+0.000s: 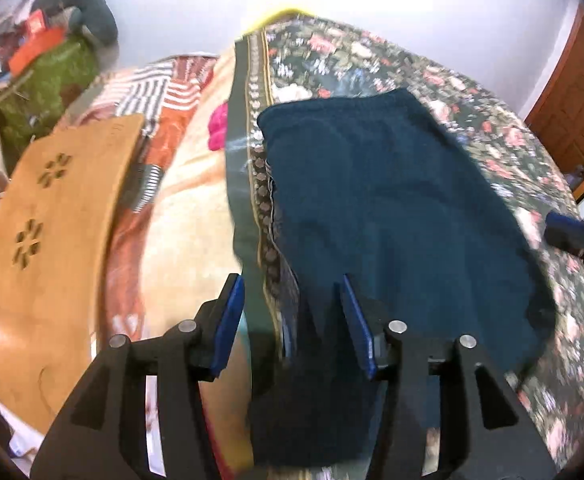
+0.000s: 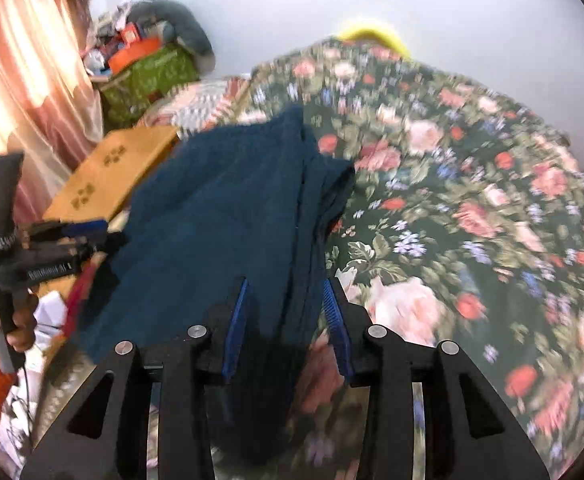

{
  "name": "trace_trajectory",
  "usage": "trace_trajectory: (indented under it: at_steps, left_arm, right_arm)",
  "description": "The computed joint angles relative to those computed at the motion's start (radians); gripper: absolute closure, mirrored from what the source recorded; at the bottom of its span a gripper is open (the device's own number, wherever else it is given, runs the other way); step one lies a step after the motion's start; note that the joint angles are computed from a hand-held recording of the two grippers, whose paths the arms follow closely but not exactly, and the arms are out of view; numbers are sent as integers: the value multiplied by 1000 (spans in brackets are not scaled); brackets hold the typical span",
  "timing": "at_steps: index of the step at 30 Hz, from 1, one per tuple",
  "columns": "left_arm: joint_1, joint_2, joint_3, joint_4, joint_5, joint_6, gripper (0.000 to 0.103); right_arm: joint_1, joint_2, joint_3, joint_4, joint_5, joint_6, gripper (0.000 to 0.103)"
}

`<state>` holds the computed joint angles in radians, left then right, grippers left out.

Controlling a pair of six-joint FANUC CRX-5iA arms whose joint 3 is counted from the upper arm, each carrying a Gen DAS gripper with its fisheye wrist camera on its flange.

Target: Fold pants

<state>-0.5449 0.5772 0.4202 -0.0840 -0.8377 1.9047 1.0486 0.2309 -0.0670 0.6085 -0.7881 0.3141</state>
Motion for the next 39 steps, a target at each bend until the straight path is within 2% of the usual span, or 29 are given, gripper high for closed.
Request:
trace_trajectory:
  at_steps: [3,5,8,11,14,17,20,25,29,31,32,33,34,36,39]
  left_arm:
    - [-25,-110,-88,-22,32,17,54]
    - [-58,-186,-124,-74,40,51,54]
    - [-126,-286,-141,-191,36,123,54]
    - [-179,-402,-191,-245,83,174,53]
    - [-263,-506,-210,-371,89,288,53]
    - [-375,-570,-193,-546,35,424,53]
    - [-526,-593,-156,-768,-85,570,53]
    - [-772,-589,-119,-1067,-305,760,51]
    - [-879,-584,-122,-1182,-383,847,31]
    - [-917,-580,-124,-1222,-415,891,26]
    - [-932,-574,-120,-1237,-433,899,20]
    - [-947,-566,-115,-1251,-451,902,13]
    - [-959,-562,-113,-1263,-461,902,10]
    - [-974,-559,-116,-1274,-461,901,0]
    - [-984,-557,-121,-1276,-450,900,0]
  right_arm:
    - [49,-60,-48,148,-6,-102,68]
    - [97,-98,-68,257,-37,-173,68]
    - [162,-138,-87,385,-75,-249,68]
    - [228,-169,-102,511,-104,-316,69]
    - [300,-187,-105,632,-168,-375,69]
    - [367,-209,-119,737,-233,-434,69]
    - [423,-223,-128,802,-288,-460,69]
    - [505,-224,-137,861,-389,-466,69]
    - [536,-236,-173,892,-433,-514,67]
    - [546,-240,-185,896,-448,-537,49]
    - [553,-238,-186,901,-467,-545,43]
    - [568,-236,-187,901,-493,-549,33]
    - [573,-237,-189,902,-502,-552,28]
    - [585,-238,-187,897,-516,-557,27]
    - [594,-237,-189,902,-541,-575,14]
